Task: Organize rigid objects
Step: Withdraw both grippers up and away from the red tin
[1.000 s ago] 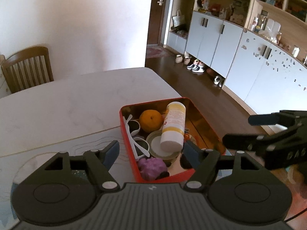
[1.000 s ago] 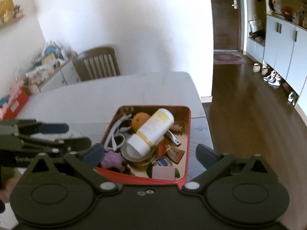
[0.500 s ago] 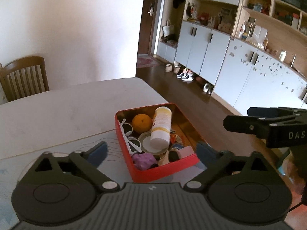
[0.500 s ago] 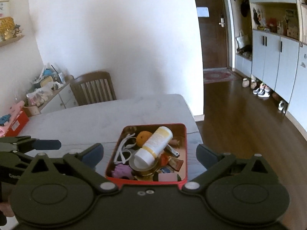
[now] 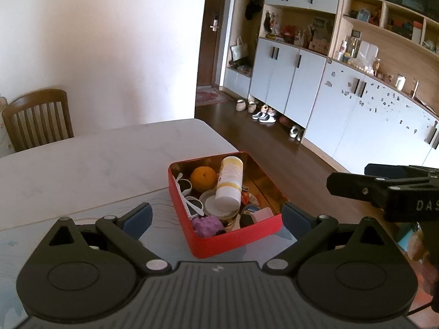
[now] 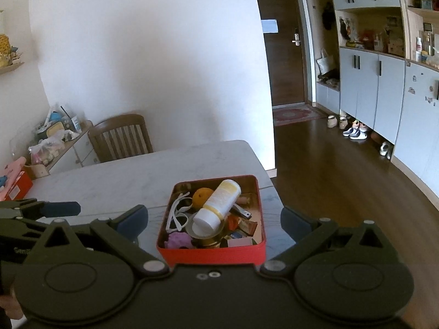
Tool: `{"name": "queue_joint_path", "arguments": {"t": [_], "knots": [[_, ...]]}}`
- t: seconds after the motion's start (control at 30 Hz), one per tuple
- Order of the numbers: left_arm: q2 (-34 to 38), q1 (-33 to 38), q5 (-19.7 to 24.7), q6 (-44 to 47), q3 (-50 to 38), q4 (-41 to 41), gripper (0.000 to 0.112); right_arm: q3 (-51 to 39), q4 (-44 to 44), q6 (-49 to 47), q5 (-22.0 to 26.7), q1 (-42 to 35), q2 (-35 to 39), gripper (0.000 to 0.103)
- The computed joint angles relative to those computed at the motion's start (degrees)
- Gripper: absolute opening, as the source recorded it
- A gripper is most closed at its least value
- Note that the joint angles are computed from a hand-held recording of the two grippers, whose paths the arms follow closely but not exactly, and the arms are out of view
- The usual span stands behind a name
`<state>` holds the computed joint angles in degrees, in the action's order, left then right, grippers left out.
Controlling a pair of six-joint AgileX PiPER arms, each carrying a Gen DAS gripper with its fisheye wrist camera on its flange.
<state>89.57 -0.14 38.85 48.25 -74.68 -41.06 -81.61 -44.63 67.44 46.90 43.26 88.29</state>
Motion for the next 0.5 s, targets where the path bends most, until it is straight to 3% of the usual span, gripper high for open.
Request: {"name": "queue_joint_path", "arguments": {"t": [0.2, 0.5], "knots": [[0.5, 0.4, 1.1, -1.0, -0.6, 0.5, 0.101, -0.4, -3.6, 3.4, 3.4, 2.4, 0.9, 0.103], [0.4, 2.4, 1.7, 2.8, -0.2, -3.5, 0.101, -0.2, -2.1, 3.9, 4.6, 3.0, 1.0, 0.103]]}}
